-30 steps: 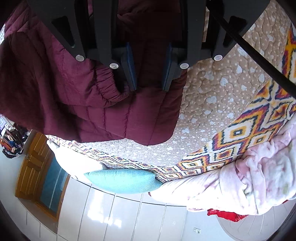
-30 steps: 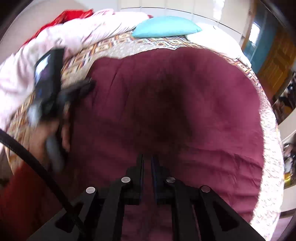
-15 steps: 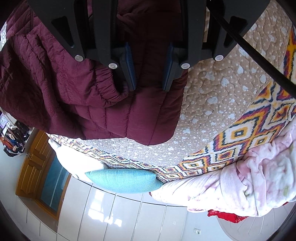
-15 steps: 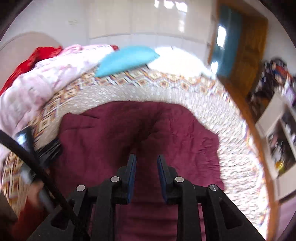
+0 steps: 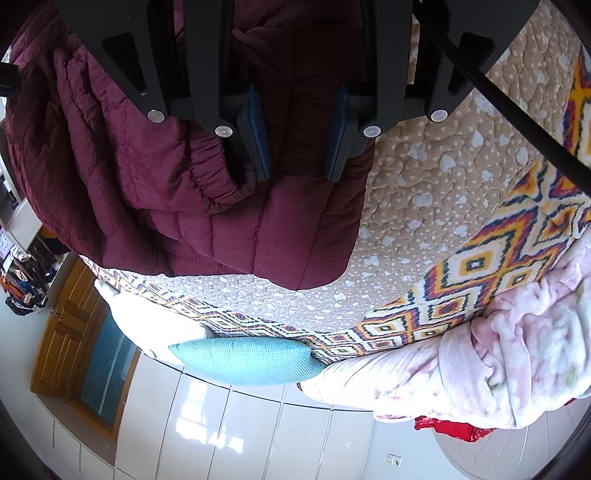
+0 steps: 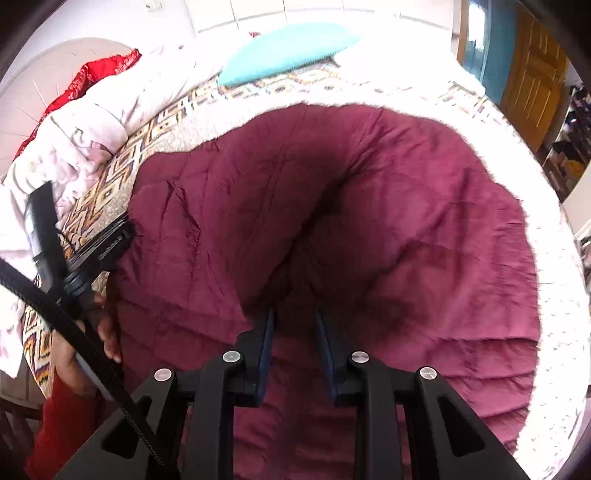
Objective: Fold large clothes
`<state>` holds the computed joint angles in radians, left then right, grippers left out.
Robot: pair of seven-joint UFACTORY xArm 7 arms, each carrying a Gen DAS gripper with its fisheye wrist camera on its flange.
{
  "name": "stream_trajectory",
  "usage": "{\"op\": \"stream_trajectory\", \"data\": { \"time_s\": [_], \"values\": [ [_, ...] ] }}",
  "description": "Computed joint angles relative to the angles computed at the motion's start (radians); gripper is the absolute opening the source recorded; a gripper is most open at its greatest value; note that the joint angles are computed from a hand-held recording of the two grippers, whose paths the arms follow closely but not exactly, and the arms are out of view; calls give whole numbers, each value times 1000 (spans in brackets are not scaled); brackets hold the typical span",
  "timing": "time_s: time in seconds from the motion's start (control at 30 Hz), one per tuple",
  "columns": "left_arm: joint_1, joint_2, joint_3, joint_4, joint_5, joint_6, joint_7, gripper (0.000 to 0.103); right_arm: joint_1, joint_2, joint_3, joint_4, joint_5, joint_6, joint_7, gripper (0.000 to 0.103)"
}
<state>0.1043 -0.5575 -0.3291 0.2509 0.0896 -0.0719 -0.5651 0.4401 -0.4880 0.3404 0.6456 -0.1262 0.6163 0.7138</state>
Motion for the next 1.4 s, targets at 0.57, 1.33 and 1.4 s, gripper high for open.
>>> {"op": "stream_trajectory", "data": {
  "time_s": [0.57, 1.33, 1.4],
  "values": [
    [-350, -676, 37, -34, 37, 675, -39, 71, 31, -693, -98, -339, 167, 216, -56, 41],
    [-657, -774, -90, -195, 40, 888, -387, 75, -65, -57, -46, -146, 73, -212, -34, 35],
    [-661, -746, -102, -185, 58, 887, -401, 76, -91, -134, -23, -154, 42, -230, -1, 35]
  ]
}}
